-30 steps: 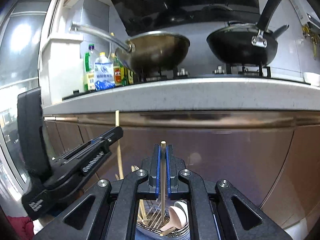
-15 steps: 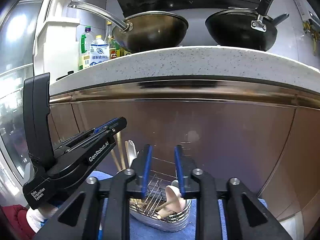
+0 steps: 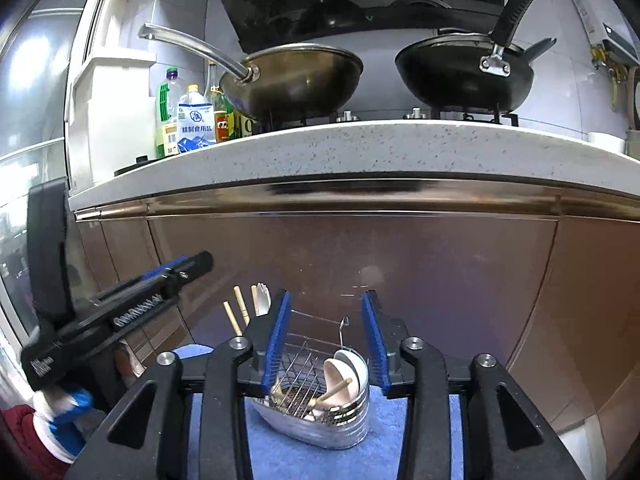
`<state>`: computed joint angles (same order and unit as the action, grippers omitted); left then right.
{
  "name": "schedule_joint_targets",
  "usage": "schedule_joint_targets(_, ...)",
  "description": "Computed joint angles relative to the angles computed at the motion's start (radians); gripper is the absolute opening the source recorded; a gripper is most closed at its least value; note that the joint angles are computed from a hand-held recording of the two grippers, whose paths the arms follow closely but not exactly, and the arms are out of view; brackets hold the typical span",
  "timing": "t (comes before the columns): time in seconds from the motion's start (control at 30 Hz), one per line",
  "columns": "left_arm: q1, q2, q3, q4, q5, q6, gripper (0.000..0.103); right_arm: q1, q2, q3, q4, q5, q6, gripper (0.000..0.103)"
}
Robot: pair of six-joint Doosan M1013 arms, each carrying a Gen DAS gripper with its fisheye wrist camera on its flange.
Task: Organize utensils
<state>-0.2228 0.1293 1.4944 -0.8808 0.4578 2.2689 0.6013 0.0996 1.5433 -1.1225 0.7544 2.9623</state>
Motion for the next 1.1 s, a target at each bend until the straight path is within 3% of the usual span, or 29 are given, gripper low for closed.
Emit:
schedule_joint_targets(0.37, 0.047, -0.154, 0.092, 0.29, 0.03, -0.172, 0.057, 0.126, -0.037, 0.024, -0.044, 0.168, 0.099, 0.063)
schedule_joint_targets(0.63, 0.079, -0.258, 0.156, 0.343, 0.003, -0.166, 0.062, 0.229, -0.051, 0.021, -0.098, 0.319, 0.163, 0.082)
schedule_joint_targets(1.0, 0.13, -0.36, 0.228, 0.269, -0.013, -0.056, 0.067, 0.359, -0.033, -0.011, -0.164, 0.507, 0.152, 0.102)
schedule_joint_targets(1.1, 0.144, -0.381, 0.246, 0.265, -0.017, -0.051, 0.068, 0.384, -0.02, -0.029, -0.166, 0.566, 0.129, 0.103)
